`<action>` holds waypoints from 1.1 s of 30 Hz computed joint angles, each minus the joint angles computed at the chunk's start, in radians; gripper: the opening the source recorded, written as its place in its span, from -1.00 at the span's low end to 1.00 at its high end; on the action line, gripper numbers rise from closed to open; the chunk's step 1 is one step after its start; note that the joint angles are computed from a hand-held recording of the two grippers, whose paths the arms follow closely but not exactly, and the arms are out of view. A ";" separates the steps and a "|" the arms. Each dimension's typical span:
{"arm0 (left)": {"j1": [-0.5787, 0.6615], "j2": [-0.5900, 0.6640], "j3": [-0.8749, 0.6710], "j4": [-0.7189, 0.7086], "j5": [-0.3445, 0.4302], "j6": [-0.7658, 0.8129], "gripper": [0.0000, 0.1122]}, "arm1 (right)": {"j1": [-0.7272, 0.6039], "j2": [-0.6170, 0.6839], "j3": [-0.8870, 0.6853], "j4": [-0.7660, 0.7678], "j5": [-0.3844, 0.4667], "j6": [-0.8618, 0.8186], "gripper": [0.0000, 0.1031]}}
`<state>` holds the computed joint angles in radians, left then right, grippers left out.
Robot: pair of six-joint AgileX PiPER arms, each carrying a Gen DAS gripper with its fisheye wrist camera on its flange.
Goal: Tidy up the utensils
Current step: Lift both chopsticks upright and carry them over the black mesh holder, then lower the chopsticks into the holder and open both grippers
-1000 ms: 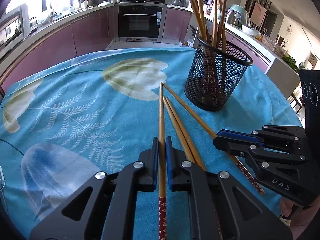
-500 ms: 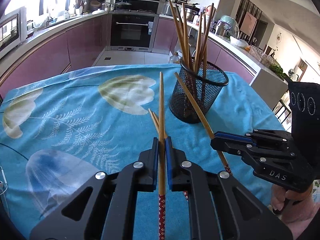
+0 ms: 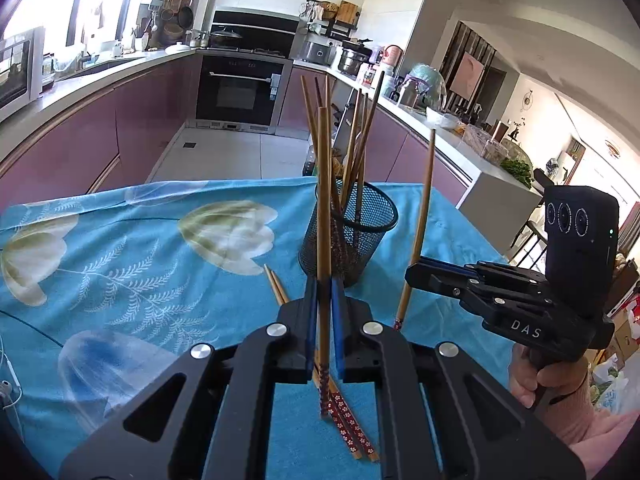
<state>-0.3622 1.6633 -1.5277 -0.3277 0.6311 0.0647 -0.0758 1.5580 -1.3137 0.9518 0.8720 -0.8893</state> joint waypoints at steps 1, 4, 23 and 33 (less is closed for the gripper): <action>0.005 -0.004 -0.002 -0.014 0.001 0.012 -0.86 | -0.001 0.001 -0.008 0.001 0.000 0.002 -0.89; 0.012 -0.009 -0.019 -0.047 0.001 0.034 -0.86 | -0.016 0.005 -0.032 0.013 0.004 -0.004 -0.89; -0.001 0.120 -0.368 -0.006 0.047 -0.051 -0.86 | -0.076 0.070 -0.286 0.034 0.023 0.034 -0.89; -0.032 0.238 -0.615 0.081 0.118 -0.134 -0.86 | -0.077 0.141 -0.427 -0.005 0.013 0.098 -0.89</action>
<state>-0.3940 1.9014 -2.1423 -0.2470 0.7494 -0.0689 -0.1527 1.6987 -1.7407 0.9467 0.8846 -0.7913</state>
